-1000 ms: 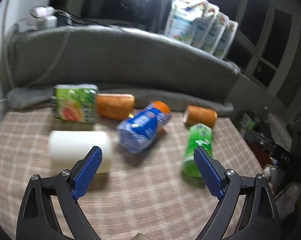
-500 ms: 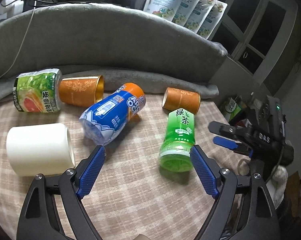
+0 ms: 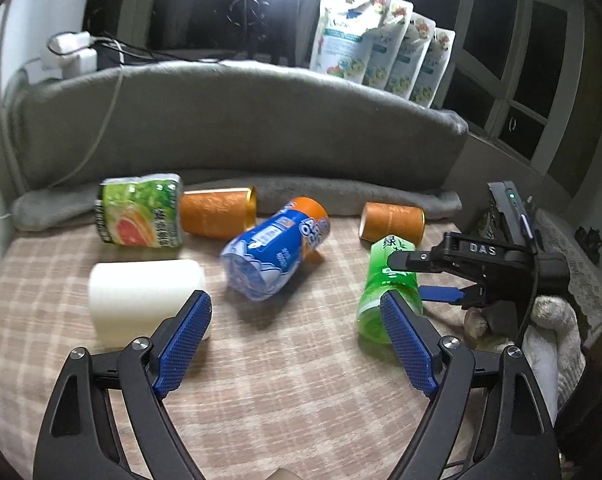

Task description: Flip cup upright

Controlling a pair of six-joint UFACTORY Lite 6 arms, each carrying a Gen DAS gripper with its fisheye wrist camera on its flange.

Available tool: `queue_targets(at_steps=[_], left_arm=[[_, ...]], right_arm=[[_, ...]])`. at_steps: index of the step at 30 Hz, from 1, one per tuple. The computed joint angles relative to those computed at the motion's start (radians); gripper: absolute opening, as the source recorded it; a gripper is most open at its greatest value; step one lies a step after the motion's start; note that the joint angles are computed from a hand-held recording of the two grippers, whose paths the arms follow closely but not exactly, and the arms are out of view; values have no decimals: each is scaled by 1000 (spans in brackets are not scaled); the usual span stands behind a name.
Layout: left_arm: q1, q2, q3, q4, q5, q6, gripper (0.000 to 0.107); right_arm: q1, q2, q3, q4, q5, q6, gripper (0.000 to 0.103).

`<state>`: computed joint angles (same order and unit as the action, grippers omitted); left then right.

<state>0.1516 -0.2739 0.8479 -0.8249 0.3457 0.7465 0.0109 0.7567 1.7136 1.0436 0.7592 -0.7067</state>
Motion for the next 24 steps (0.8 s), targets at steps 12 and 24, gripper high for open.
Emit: queue_targets(at_steps=[12, 24], left_arm=[[44, -147, -103, 106, 7, -88, 86], [140, -235, -161, 99, 54, -49, 86]], right_arm=[[52, 133, 221, -219, 83, 191, 76], [83, 49, 166, -266, 105, 143, 66]])
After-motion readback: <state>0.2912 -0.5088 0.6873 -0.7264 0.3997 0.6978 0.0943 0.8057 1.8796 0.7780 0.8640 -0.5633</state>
